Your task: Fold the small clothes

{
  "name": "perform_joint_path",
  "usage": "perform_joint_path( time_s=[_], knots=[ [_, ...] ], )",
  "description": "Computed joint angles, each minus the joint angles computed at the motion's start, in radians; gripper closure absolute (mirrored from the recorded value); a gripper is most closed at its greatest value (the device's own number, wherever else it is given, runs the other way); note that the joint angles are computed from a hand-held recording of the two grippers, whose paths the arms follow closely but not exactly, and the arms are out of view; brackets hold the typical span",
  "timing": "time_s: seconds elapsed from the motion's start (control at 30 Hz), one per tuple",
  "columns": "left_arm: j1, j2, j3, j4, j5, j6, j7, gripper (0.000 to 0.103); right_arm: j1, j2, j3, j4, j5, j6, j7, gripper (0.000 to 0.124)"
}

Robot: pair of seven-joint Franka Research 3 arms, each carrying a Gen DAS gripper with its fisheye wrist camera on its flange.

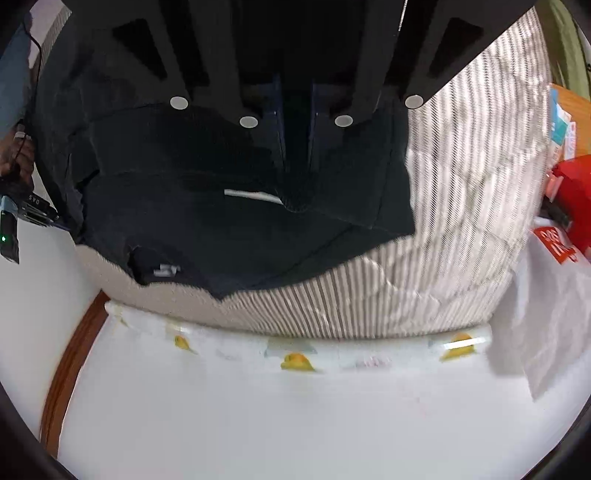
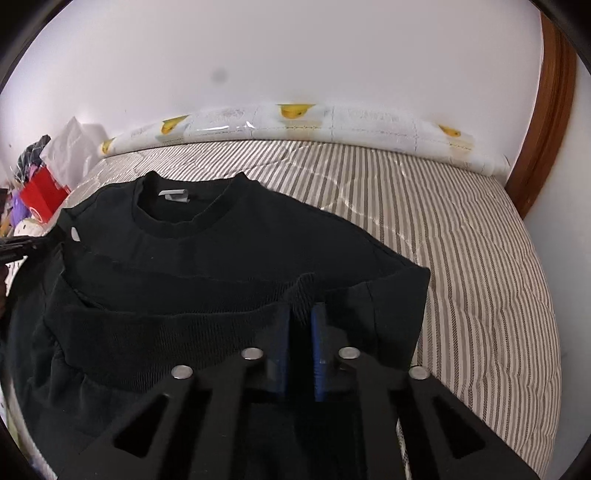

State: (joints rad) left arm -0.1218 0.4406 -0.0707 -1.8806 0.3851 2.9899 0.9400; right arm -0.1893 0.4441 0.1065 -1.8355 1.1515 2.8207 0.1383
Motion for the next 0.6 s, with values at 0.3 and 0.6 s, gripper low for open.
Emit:
perform_joint_path(
  time_s=[0.3, 0.6],
  knots=[
    [-0.153, 0.031, 0.217, 0.063, 0.179, 0.036, -0.326, 0.094, 0.016, 0.043, -0.008, 0.085, 0.108, 0.112, 0.067, 0.116],
    [-0.128, 0.09, 0.21, 0.144, 0.283, -0.053, -0.445, 0.101, 0.066, 0.135, -0.062, 0.143, -0.194, 0.129, 0.386, 0.116]
  ],
)
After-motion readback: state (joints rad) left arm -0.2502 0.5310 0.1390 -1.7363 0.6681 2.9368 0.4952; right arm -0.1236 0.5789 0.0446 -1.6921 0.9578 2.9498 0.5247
